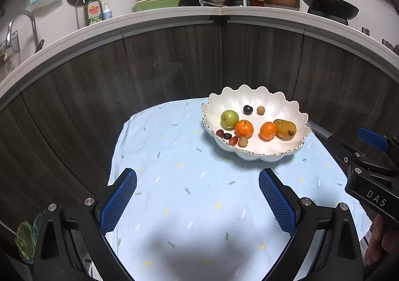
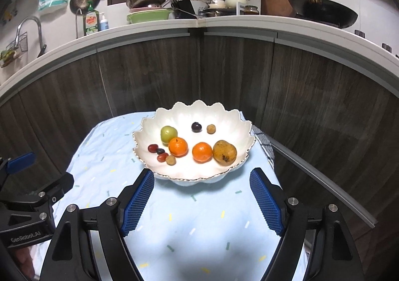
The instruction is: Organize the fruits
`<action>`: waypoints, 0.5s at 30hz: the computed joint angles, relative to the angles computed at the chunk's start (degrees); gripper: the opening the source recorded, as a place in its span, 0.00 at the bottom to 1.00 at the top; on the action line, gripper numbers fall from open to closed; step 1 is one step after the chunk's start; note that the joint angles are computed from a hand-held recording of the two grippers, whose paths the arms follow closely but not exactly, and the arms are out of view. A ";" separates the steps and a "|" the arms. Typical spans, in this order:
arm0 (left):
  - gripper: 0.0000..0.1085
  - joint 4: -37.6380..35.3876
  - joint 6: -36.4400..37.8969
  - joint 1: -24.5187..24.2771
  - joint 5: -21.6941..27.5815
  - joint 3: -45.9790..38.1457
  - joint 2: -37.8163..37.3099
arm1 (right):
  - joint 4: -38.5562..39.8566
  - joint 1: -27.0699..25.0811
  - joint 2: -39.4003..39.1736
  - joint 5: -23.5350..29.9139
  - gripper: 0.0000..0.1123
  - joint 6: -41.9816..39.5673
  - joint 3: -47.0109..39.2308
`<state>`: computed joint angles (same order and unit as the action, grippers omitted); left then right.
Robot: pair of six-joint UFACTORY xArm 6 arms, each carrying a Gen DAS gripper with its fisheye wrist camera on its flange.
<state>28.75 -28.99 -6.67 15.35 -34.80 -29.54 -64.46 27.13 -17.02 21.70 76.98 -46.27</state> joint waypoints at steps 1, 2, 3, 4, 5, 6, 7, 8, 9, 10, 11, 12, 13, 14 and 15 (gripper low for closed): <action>0.92 -0.37 0.27 0.01 0.17 0.61 -0.83 | -0.56 0.58 -0.65 0.65 0.71 0.76 0.45; 0.92 -0.86 0.73 0.00 0.31 1.17 -1.56 | -0.93 1.16 -1.47 1.22 0.71 1.38 1.06; 0.92 -1.49 1.32 -0.11 0.68 2.07 -2.82 | -0.99 1.73 -2.21 1.78 0.71 1.79 1.64; 0.92 -1.80 1.58 -0.12 0.87 2.59 -3.53 | -0.73 2.27 -2.97 2.34 0.71 1.93 2.23; 0.93 -2.30 1.97 -0.21 1.20 3.32 -4.50 | -0.56 2.83 -3.87 2.86 0.72 2.19 2.93; 0.93 -3.45 2.88 -0.41 1.80 4.27 -5.89 | -0.52 3.23 -4.61 3.22 0.74 2.38 3.49; 0.93 -4.00 3.29 -0.54 2.19 4.87 -6.83 | -0.62 3.96 -5.61 3.93 0.74 2.74 4.22; 0.93 -4.51 3.68 -0.67 2.62 5.63 -8.01 | -0.74 4.43 -6.25 4.37 0.75 2.97 4.69; 0.93 -4.66 3.81 -0.75 3.00 6.16 -8.91 | -0.81 4.89 -6.84 4.82 0.75 3.16 5.12; 0.94 -4.82 3.91 -0.93 3.43 6.85 -10.06 | -0.72 5.46 -7.61 5.33 0.75 3.34 5.70; 0.94 -4.77 3.85 -1.03 3.73 7.34 -10.84 | -0.56 5.74 -7.99 5.60 0.75 3.36 5.96; 0.94 -4.66 3.74 -1.06 4.06 7.83 -11.65 | -0.32 6.14 -8.47 6.01 0.75 3.40 6.32; 0.94 -4.46 3.40 -1.13 4.54 8.46 -12.71 | -0.03 6.55 -8.99 6.41 0.75 3.43 6.73; 0.94 -4.45 3.21 -1.13 4.91 8.97 -13.60 | 0.21 6.94 -9.48 6.79 0.75 3.49 7.12; 0.94 -4.23 2.84 -1.16 5.25 9.40 -14.33 | 0.43 7.26 -9.87 7.12 0.75 3.48 7.43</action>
<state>24.52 -26.14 -7.83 20.60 -25.40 -43.86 -64.03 34.39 -26.89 28.81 80.46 -38.84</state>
